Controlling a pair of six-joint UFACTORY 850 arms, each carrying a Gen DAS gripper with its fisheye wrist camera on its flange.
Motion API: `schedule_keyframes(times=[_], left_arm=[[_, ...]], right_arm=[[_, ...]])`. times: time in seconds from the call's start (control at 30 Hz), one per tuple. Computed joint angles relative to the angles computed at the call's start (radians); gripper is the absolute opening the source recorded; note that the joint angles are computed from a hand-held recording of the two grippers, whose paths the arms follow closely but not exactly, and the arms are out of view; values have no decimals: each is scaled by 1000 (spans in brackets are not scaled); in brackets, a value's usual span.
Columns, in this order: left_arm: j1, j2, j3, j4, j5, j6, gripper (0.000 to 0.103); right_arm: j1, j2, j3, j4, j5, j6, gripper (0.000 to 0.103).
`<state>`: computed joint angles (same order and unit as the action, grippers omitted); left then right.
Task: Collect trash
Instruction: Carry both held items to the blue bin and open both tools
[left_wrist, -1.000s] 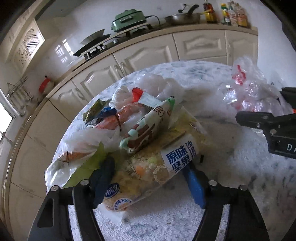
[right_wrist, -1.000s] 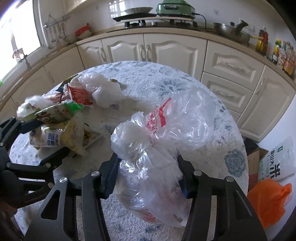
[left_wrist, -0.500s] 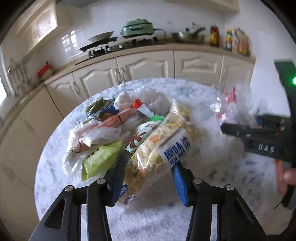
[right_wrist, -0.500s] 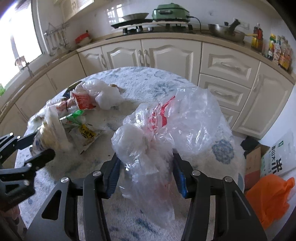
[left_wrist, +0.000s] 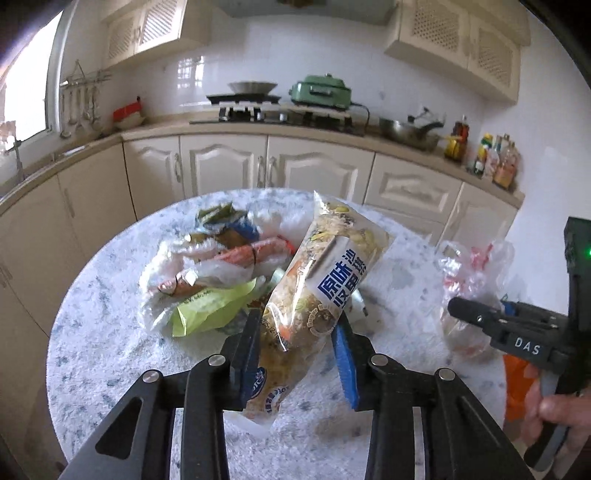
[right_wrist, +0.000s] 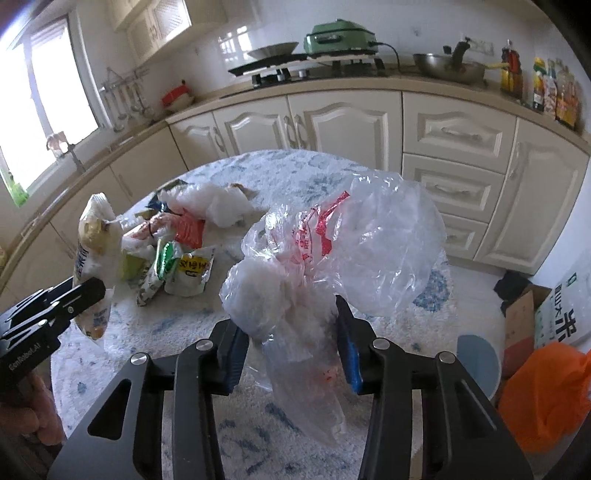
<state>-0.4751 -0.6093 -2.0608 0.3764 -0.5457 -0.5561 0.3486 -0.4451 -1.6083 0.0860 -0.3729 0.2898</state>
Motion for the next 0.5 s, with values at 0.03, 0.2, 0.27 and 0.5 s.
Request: schedule_keyframes(times=[0.03, 0.2, 0.27, 0.5], left_arm=[[-2, 5, 10, 9, 15, -11, 33], [-32, 75, 131, 106, 107, -132, 33], [-43, 81, 148, 143, 136, -172, 33], [-79, 21, 58, 30, 147, -31, 33]], right_arm=[[-4, 8, 8, 29, 11, -26, 43], [-16, 45, 44, 104, 58, -100, 43], [-22, 59, 56, 127, 73, -124, 43], [-73, 133, 121, 83, 134, -79, 43]])
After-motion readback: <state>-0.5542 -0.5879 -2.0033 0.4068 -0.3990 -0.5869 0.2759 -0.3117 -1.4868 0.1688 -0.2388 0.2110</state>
